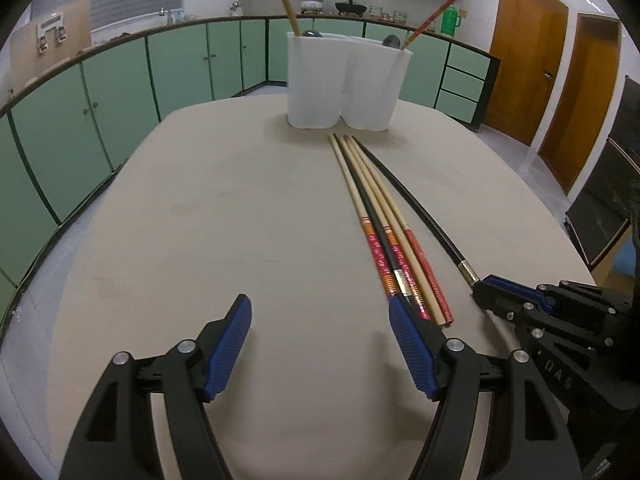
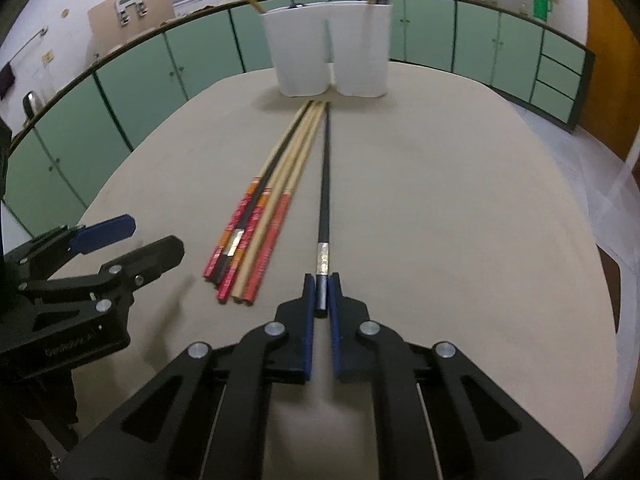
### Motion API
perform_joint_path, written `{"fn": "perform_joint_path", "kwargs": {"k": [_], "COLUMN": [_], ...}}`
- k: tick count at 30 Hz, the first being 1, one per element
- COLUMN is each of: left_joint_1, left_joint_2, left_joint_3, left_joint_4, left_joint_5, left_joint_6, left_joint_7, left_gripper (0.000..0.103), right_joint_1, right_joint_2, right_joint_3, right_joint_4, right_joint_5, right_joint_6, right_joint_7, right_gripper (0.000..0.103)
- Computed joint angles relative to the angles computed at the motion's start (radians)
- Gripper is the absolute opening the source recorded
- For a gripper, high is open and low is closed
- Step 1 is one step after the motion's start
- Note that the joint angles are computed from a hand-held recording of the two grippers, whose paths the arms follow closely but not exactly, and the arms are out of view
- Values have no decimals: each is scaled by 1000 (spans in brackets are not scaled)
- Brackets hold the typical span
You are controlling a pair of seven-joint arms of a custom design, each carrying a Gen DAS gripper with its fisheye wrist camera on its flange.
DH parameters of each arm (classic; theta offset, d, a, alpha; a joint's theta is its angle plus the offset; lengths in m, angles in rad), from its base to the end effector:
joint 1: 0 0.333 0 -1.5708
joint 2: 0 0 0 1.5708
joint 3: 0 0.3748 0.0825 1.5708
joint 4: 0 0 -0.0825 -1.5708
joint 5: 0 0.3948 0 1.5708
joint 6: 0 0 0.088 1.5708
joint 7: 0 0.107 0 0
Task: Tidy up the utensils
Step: 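Grasp the black chopstick end with the right tool, then grasp the red-patterned chopstick end with the left tool while the right tool holds the black chopstick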
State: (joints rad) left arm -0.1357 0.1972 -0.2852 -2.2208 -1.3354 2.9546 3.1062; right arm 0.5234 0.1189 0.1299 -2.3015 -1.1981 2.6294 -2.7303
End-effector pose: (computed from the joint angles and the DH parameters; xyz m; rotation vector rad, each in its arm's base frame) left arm 0.5478 -0.1691 0.3632 -1.1922 2.4507 -0.9660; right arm 0.4201 0.3489 0.3576 -1.5187 2.0872 -0.6298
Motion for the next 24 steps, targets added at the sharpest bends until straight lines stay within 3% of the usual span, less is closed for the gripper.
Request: {"fn": "perform_joint_path", "kwargs": {"k": [12, 15, 19, 24], "left_joint_1": [-15, -13, 16, 64], "left_joint_2": [37, 47, 54, 55], "left_joint_3": [-26, -41, -60, -101], "left_joint_4": [-4, -7, -11, -11], "left_joint_5": [143, 186, 236, 247], "left_joint_6": [60, 107, 145, 134], "left_joint_7": [-129, -168, -233, -239], "left_gripper": [70, 71, 69, 68], "right_joint_1": [-15, -17, -20, -19], "right_joint_2": [-24, -26, -28, -30], "right_joint_3": [4, 4, 4, 8], "right_joint_4": [-36, -39, -42, -44], "right_joint_5": [-31, -39, -44, -46], "right_joint_6": [6, 12, 19, 20], "right_joint_7": [41, 51, 51, 46], "right_gripper": [6, 6, 7, 9]}}
